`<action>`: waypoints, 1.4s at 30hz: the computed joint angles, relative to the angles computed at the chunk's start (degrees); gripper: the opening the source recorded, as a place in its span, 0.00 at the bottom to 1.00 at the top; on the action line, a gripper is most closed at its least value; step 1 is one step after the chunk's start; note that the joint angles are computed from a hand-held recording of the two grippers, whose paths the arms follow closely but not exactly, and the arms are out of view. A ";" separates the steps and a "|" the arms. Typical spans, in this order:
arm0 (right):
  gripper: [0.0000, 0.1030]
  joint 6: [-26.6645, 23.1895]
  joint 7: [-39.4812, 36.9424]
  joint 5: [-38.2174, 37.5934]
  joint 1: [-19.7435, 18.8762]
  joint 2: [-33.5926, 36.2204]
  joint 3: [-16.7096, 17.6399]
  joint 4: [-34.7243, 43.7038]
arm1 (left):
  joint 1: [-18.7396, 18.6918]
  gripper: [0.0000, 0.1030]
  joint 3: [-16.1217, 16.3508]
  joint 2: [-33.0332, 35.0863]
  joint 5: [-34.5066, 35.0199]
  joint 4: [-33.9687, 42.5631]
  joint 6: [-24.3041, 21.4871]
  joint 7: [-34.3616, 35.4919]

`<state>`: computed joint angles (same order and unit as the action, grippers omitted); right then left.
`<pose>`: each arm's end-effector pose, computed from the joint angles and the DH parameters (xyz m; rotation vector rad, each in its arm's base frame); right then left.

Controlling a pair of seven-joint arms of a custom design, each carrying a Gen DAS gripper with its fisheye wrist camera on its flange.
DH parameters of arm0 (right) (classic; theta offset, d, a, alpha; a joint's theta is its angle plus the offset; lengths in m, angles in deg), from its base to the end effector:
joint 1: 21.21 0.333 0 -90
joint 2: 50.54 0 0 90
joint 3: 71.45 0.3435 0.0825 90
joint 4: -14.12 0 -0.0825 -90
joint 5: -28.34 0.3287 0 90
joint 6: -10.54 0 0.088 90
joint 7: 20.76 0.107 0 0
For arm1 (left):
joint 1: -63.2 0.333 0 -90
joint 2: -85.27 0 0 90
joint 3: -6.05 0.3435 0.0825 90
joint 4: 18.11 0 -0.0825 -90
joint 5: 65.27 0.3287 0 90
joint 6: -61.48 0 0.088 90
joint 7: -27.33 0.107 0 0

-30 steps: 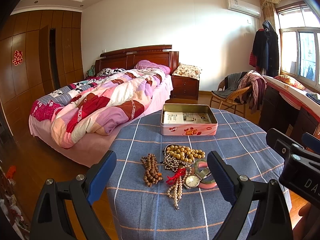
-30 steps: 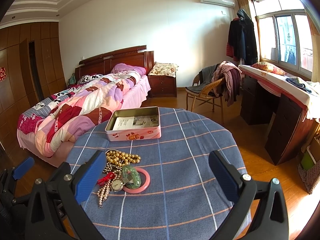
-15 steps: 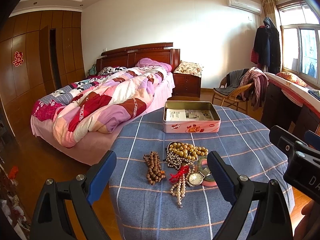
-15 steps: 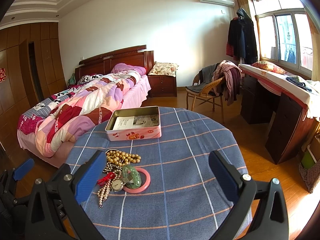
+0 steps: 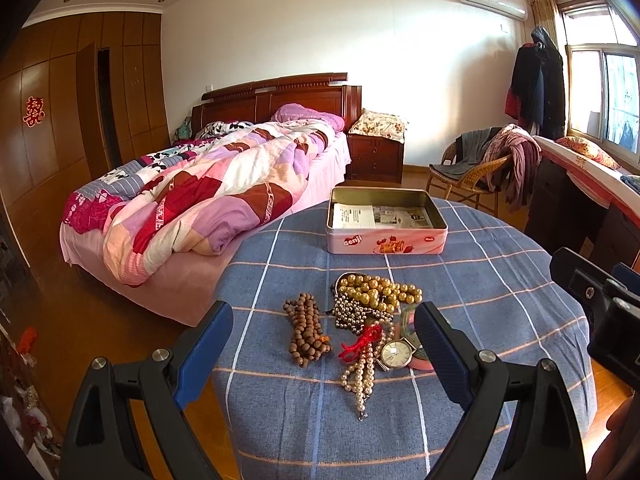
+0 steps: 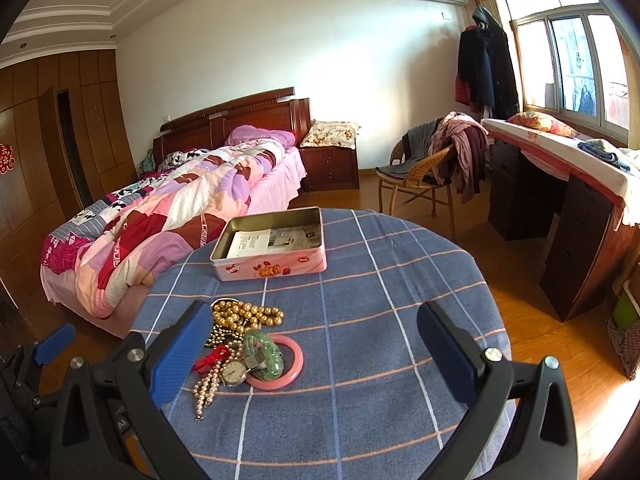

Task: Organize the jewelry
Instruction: 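Grasp the green jade bangle with the right tool and lift it, then grasp the silver wristwatch with the left tool while the right tool holds the green bangle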

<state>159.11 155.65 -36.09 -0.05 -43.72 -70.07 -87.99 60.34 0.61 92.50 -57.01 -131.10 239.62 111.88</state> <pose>0.5412 0.2425 0.5991 -1.3061 1.8133 -0.9361 0.5800 -0.0934 0.5867 -1.4670 1.7650 -0.9463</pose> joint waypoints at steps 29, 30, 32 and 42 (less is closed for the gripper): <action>0.48 9.18 -59.27 55.89 -11.38 16.95 9.40 9.53 | 15.74 0.89 -18.06 11.28 -33.39 12.49 -17.38 45.13; 0.41 6.07 -62.40 59.16 -12.53 18.57 10.92 11.86 | 15.86 0.89 -18.38 11.27 -34.72 12.93 -18.48 47.23; 0.22 4.88 -67.09 65.08 -14.61 19.44 13.20 12.50 | 16.04 0.89 -19.13 11.08 -37.17 13.41 -19.99 52.33; 0.20 10.44 -74.50 78.65 -14.22 15.91 10.35 9.65 | 8.97 0.52 -13.52 17.20 -39.32 25.47 -33.74 52.05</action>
